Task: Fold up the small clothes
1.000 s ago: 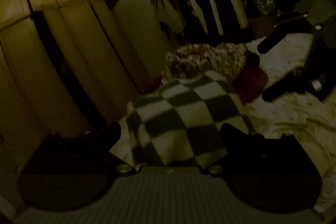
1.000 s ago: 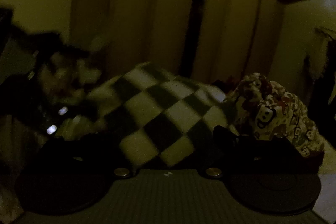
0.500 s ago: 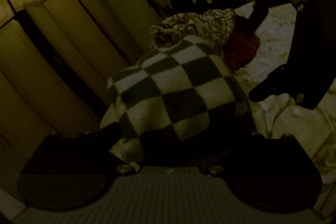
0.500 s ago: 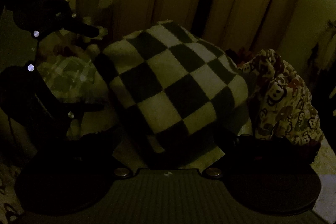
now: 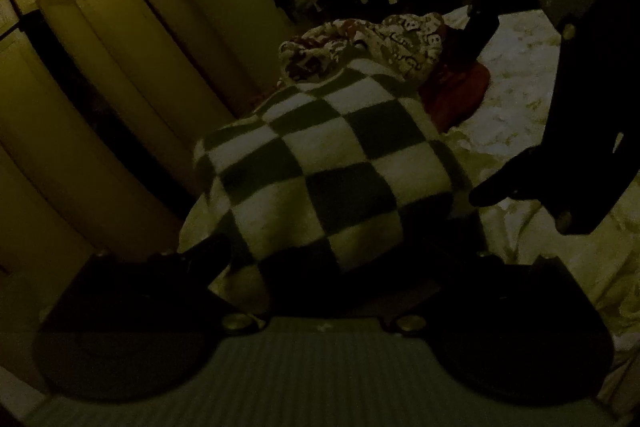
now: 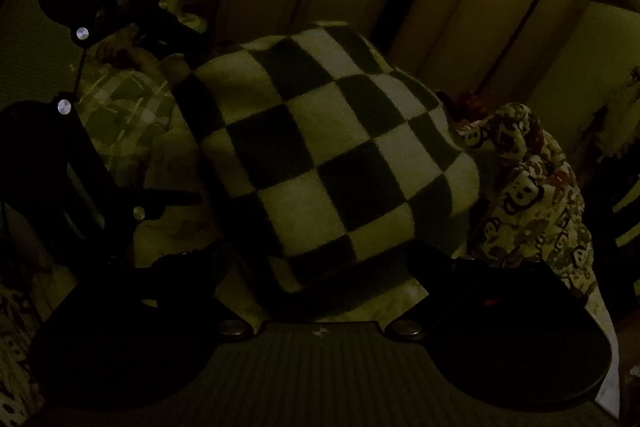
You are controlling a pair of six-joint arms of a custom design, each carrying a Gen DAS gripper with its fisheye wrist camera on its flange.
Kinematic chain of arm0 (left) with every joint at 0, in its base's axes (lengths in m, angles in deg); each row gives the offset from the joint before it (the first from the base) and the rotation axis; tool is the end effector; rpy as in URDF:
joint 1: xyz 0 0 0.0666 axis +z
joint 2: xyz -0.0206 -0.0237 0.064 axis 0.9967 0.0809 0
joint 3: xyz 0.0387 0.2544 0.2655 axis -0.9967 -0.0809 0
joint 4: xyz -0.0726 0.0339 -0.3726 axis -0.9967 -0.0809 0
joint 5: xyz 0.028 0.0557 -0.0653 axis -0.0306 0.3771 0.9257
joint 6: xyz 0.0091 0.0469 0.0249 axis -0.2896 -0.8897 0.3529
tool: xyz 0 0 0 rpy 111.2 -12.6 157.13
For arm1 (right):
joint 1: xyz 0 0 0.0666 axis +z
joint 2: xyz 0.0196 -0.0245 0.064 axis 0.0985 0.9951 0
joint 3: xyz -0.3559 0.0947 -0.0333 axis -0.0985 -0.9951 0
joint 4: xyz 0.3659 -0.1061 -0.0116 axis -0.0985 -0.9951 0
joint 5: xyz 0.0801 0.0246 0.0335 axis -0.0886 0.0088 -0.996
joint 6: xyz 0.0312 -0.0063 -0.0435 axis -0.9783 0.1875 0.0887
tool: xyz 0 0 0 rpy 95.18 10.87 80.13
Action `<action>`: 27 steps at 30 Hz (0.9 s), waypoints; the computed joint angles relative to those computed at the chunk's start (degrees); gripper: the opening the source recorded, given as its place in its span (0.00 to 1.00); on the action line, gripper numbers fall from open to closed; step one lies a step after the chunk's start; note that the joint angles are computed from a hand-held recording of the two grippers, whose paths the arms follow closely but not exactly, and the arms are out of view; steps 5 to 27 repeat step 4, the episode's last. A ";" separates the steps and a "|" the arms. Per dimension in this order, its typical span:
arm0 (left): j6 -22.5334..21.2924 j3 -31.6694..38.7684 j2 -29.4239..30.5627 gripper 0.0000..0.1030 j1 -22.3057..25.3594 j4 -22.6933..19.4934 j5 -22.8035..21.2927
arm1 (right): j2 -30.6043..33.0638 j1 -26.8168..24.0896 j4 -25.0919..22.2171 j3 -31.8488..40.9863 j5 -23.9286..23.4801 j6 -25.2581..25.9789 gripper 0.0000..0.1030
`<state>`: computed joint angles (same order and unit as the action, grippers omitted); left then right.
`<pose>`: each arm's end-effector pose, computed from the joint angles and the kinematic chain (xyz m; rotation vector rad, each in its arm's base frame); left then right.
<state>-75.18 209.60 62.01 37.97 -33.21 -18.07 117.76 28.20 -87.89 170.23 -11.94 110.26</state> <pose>0.3180 -0.3131 0.6998 0.6847 2.0467 0.3963 0.4438 0.1883 0.6865 -1.0737 2.0034 0.0594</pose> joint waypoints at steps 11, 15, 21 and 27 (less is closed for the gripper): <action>-0.07 -1.04 -0.53 1.00 0.10 1.16 -0.42 | -0.16 0.25 0.44 -0.43 0.80 0.15 1.00; -0.07 -1.04 -0.53 1.00 0.10 1.16 -0.42 | -0.16 0.25 0.44 -0.43 0.80 0.15 1.00; -0.07 -1.04 -0.53 1.00 0.10 1.16 -0.42 | -0.16 0.25 0.44 -0.43 0.80 0.15 1.00; -0.07 -1.04 -0.53 1.00 0.10 1.16 -0.42 | -0.16 0.25 0.44 -0.43 0.80 0.15 1.00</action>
